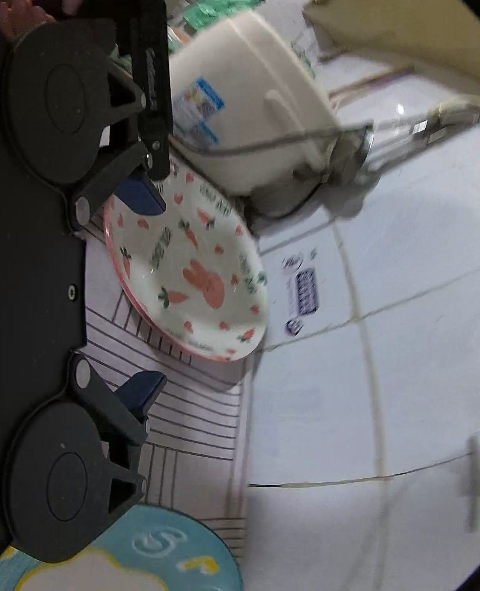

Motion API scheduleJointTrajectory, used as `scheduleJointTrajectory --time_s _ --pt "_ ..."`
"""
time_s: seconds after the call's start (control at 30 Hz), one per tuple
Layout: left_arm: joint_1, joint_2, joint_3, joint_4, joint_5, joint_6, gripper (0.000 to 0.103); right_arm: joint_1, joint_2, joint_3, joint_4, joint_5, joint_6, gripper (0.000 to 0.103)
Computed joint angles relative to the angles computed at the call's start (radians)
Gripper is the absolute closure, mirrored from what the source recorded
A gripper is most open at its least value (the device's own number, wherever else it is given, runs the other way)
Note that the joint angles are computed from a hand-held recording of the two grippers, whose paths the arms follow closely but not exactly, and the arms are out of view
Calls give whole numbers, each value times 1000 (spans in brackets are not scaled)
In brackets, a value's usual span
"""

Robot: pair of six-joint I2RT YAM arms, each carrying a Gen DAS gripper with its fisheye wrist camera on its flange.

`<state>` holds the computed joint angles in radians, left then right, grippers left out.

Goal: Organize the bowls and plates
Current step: 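Release the blue plate and move the right tool to the bunny plate rim, then carry the bunny plate with the right tool onto the blue egg plate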

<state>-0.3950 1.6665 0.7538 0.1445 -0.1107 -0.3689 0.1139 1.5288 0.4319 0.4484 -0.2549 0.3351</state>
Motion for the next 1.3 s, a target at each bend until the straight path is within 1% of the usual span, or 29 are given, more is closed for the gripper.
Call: scheduleJointTrajectory --time_s 0.1,0.13,0.17,0.27,0.33,0.37,0.43,0.47,0.5,0.53,0.6,0.63,0.67,0.77,0.8,0.87,0.9,0.93,1.0,1.07,1.1,1.17,1.3 --pt "5 64 44 23 15 25 15 2 91 52 -1 19 54 13" --pt "6 89 64 26 21 37 15 5 113 50 32 24 65 14" --pt "7 110 83 19 26 41 15 14 125 47 63 43 65 13" --pt "9 145 98 50 26 30 17 30 146 58 84 73 57 14" --pt "13 161 114 49 31 29 19 31 154 61 100 75 60 14" --pt "18 167 123 40 45 22 22 27 154 61 102 71 59 16" --pt "32 176 144 6 84 9 40 22 161 68 103 71 50 22" --pt "29 180 148 -1 76 10 42 22 160 70 100 79 45 29" --pt "20 177 145 2 51 20 51 21 165 73 99 85 39 37" --pt "13 179 147 -4 32 31 53 20 171 78 100 91 33 42" --pt "-6 182 150 -13 -16 47 66 19 172 80 90 109 27 63" --pt "-17 184 151 -17 -50 55 69 19 171 85 76 118 18 71" --pt "-19 182 150 -16 -60 61 69 14 171 90 66 115 11 79" --pt "-13 176 156 -32 -51 49 72 -12 181 99 64 68 38 81" --pt "9 167 141 -21 -2 26 72 -19 181 100 61 55 32 81" --pt "59 149 142 -46 104 9 72 -35 174 114 23 27 10 81" --pt "71 134 142 -66 128 15 72 -45 168 124 -4 9 5 82" --pt "70 115 139 -81 126 26 72 -59 160 122 -16 -21 0 82" --pt "44 73 118 -90 77 61 72 -67 121 116 -73 -49 -22 81" --pt "18 30 99 -104 35 93 72 -75 70 91 -100 -75 -33 81" --pt "15 10 90 -113 40 97 72 -88 41 74 -107 -102 -33 81" --pt "3 -33 78 -147 44 102 72 -105 -28 48 -143 -119 -45 81" --pt "-57 -116 56 -194 14 113 72 -169 -187 12 -262 -172 -94 81"
